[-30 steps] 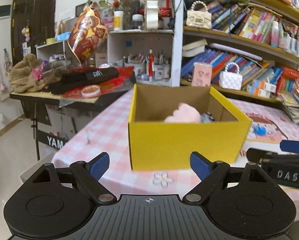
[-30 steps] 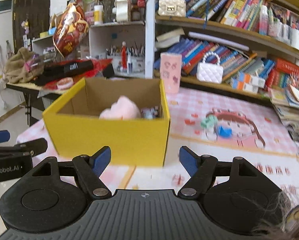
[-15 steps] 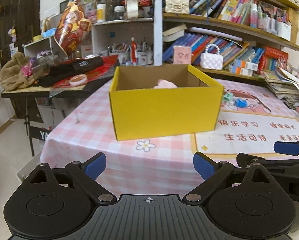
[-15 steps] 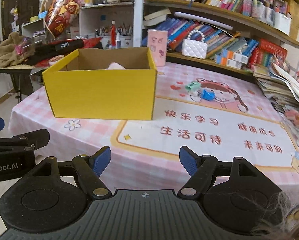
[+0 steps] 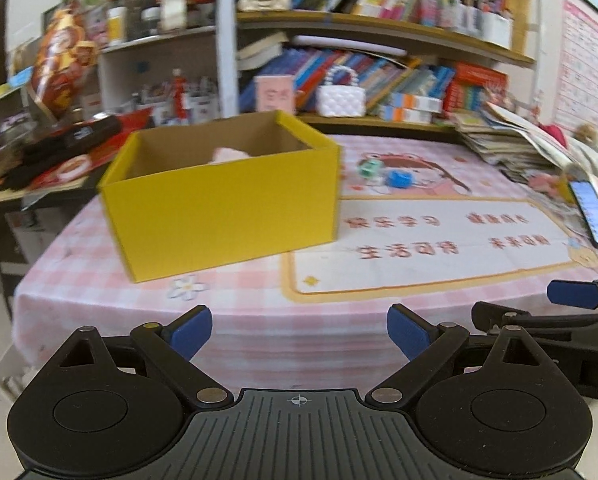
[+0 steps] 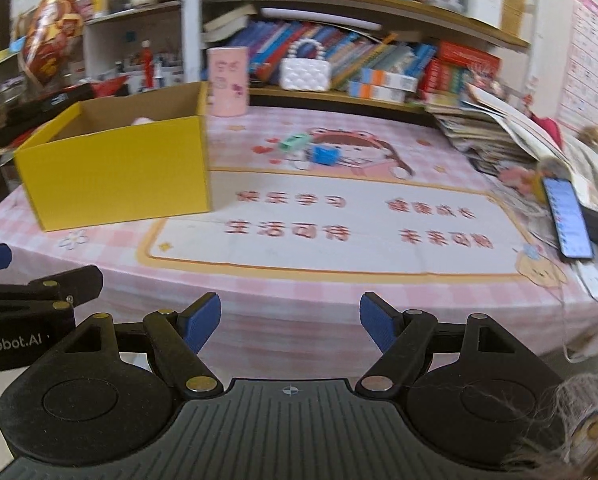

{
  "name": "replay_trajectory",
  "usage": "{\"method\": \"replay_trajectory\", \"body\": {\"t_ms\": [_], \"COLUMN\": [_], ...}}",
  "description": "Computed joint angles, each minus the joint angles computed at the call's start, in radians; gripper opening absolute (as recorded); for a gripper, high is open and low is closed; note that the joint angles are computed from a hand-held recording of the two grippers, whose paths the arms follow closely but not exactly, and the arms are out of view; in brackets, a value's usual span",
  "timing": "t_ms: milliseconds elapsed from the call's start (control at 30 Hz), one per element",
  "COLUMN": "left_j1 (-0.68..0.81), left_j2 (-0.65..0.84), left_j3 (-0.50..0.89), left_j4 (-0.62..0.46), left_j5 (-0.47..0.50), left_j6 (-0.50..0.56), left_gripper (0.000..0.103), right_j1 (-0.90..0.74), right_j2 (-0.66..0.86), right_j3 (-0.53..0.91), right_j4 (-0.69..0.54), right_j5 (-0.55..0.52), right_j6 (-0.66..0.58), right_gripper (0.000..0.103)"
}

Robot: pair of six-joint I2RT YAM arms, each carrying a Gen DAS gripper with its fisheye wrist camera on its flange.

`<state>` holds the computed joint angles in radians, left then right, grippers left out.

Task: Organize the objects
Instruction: 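Withdraw both grippers from the box toward the mint-green and blue toys, then grasp the mint-green toy with the left gripper while the right grasps the blue toy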

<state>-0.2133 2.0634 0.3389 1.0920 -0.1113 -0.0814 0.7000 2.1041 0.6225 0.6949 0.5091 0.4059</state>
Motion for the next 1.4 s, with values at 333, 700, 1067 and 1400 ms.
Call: {"method": "replay_trajectory", "body": {"t_ms": [333,700,1067,1400], "left_j1": [-0.109,-0.183,-0.187,-0.168], "left_j2": [0.034,0.096,0.219,0.332], "left_j3": [0.147,0.4,0.734,1.044], "left_j4": [-0.138,-0.342,-0.54,-0.729], "left_j5": [0.006,-0.013,-0.063,-0.148], "left_j6": [0.003,0.002,-0.029,-0.083], "left_gripper": [0.096,0.096,0.096,0.096], "right_j1": [-0.107,-0.303,-0.476,-0.556], "right_j2": [-0.015,0.005,0.1,0.235], "right_j3": [-0.055,0.004,0.235,0.513], "right_j4": [0.01,-0.011,-0.076,-0.164], "right_j5": [-0.002,-0.107,-0.279,-0.457], "right_j6": [0.034,-0.038,-0.183,-0.325], "right_gripper": [0.075,0.076,0.075,0.074]}}
